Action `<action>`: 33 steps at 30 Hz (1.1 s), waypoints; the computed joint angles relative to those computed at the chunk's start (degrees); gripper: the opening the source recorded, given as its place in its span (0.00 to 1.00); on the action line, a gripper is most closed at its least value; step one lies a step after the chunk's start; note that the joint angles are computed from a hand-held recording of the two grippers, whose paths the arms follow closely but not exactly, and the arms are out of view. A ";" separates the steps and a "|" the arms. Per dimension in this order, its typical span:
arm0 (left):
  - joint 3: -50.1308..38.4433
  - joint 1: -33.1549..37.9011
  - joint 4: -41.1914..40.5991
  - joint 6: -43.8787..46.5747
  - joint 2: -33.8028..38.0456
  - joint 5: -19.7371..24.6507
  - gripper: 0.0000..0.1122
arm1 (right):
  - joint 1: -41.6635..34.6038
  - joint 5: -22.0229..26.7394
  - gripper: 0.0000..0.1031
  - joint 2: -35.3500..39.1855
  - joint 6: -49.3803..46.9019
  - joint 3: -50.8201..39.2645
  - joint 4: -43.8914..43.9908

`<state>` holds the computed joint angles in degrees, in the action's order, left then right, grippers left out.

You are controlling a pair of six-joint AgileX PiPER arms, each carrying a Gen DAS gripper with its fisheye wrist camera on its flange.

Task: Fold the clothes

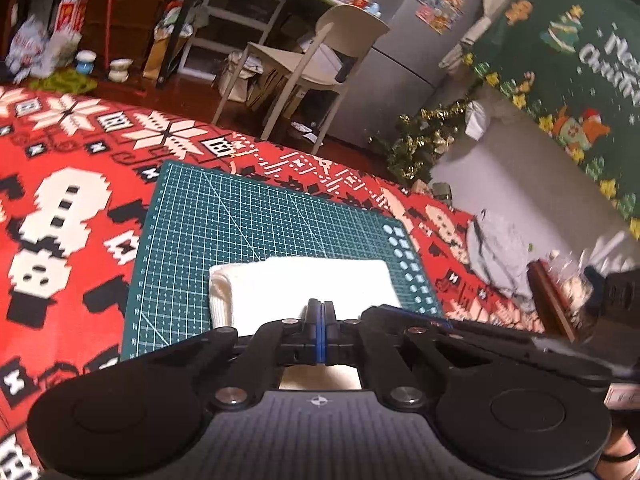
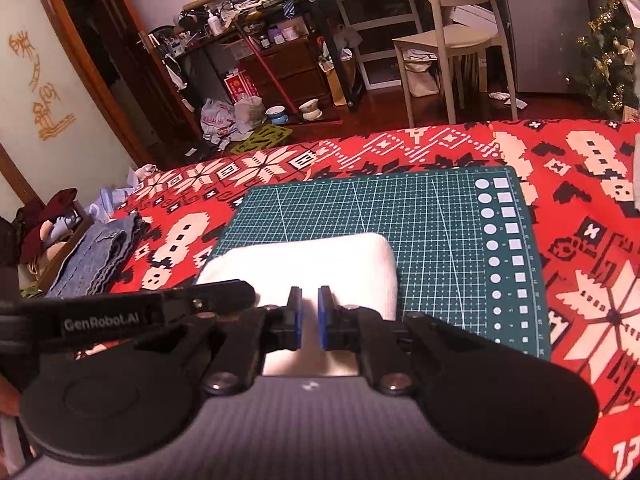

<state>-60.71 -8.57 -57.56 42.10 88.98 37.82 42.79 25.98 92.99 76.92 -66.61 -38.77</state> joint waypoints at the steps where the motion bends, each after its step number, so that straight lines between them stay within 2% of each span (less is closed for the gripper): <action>1: 0.24 0.54 -0.28 -0.09 -0.72 0.85 0.01 | 0.45 0.69 0.09 -0.60 0.30 0.06 -0.14; 5: 2.05 1.24 4.16 -3.54 -4.89 3.42 0.01 | 3.16 3.94 0.09 -3.74 2.36 1.31 -0.17; 8: 4.19 1.82 6.79 -5.49 -8.19 6.47 0.01 | 5.34 6.55 0.09 -5.57 -0.39 1.33 2.80; 14: 11.35 4.38 4.28 -1.57 -15.15 10.50 0.01 | 13.47 9.57 0.10 -7.42 3.94 3.10 -0.79; 16: 13.02 3.83 6.35 -2.70 -16.33 10.59 0.01 | 15.95 11.29 0.09 -6.65 4.44 2.94 -0.99; 18: 13.84 1.56 11.28 -6.52 -17.30 8.38 0.01 | 17.99 13.55 0.09 -5.45 4.26 2.32 -0.44; 20: 14.30 2.96 11.11 -7.60 -17.93 9.94 0.01 | 19.74 15.09 0.09 -6.00 5.61 2.62 -1.19; 23: 15.91 5.77 11.36 -9.93 -20.56 11.65 0.01 | 21.27 15.94 0.09 -8.99 7.62 5.01 -1.57; 27: 17.63 7.85 10.76 -9.73 -23.47 12.69 0.01 | 20.99 13.53 0.09 -13.55 15.26 9.98 -5.19; 31: 17.82 9.33 10.80 -9.32 -23.43 13.76 0.01 | 20.33 13.47 0.09 -13.68 13.38 10.69 -3.16; 33: 17.98 10.49 10.50 -8.81 -24.02 14.59 0.01 | 21.91 15.57 0.10 -15.60 14.48 11.61 -4.53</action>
<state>-42.72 1.92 -47.06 33.29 64.95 52.40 64.70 41.54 77.39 91.40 -55.00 -43.31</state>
